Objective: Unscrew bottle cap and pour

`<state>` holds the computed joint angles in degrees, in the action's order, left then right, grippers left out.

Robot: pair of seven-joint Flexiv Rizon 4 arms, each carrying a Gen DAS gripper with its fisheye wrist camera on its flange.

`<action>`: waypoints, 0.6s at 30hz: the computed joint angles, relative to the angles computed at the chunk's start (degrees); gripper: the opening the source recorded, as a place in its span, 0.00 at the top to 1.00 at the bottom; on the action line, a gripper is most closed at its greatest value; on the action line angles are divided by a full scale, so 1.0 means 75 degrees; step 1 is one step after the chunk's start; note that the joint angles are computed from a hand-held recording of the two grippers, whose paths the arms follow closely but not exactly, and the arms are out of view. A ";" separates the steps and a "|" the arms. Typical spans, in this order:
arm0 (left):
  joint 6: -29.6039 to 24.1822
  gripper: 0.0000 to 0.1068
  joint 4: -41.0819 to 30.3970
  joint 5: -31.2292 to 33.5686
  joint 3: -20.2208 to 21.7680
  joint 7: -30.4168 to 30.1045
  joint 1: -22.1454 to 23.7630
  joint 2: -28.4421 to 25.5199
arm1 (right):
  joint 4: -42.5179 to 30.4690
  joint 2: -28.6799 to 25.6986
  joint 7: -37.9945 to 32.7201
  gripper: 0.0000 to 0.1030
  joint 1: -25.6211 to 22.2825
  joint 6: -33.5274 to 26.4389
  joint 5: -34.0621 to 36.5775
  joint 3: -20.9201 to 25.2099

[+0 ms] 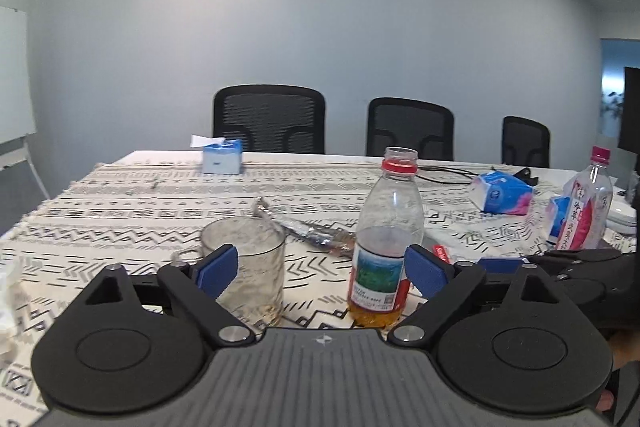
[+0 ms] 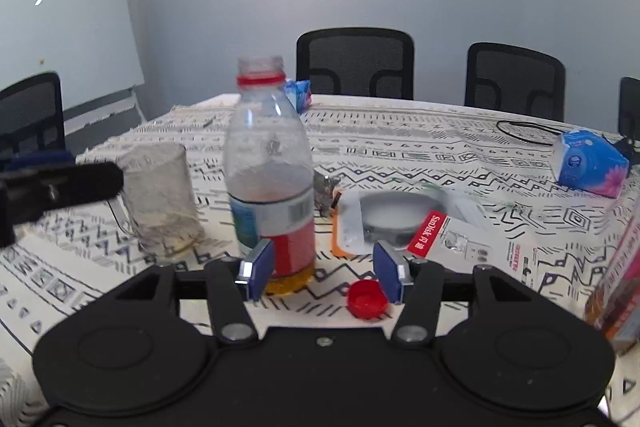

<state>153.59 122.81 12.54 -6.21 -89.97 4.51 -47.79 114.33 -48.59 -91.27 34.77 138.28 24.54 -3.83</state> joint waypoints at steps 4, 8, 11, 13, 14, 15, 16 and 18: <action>0.0415 0.08 0.0741 -0.1038 0.0241 0.0163 -0.0423 0.0324 | 0.0352 0.0360 0.0300 0.37 0.0059 0.0257 0.0242 0.0343; 0.0384 0.08 0.1146 -0.1487 0.0307 0.0079 -0.0553 0.0520 | 0.0606 0.0587 0.0426 0.36 0.0175 0.0341 0.0401 0.0420; 0.0431 0.08 0.1339 -0.1727 0.0363 0.0035 -0.0659 0.0597 | 0.0715 0.0676 0.0375 0.36 0.0334 0.0417 0.0610 0.0384; 0.0415 0.08 0.1441 -0.1750 0.0350 -0.0062 -0.0655 0.0683 | 0.0766 0.0727 0.0257 0.35 0.0472 0.0432 0.0783 0.0333; 0.0429 0.08 0.1504 -0.1782 0.0353 -0.0102 -0.0676 0.0730 | 0.0780 0.0747 0.0204 0.35 0.0522 0.0425 0.0852 0.0318; 0.0456 0.08 0.1567 -0.1833 0.0372 -0.0116 -0.0717 0.0778 | 0.0785 0.0754 0.0177 0.35 0.0543 0.0434 0.0893 0.0321; 0.0476 0.08 0.1605 -0.1880 0.0397 -0.0110 -0.0759 0.0806 | 0.0791 0.0767 0.0147 0.34 0.0569 0.0438 0.0943 0.0322; 0.0570 0.08 0.1685 -0.1982 0.0449 -0.0057 -0.0883 0.0824 | 0.0789 0.0770 0.0109 0.34 0.0580 0.0448 0.0981 0.0337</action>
<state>157.87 135.45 -2.33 -2.85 -90.39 -2.12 -41.61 120.25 -42.82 -90.45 39.12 141.64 31.89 -1.30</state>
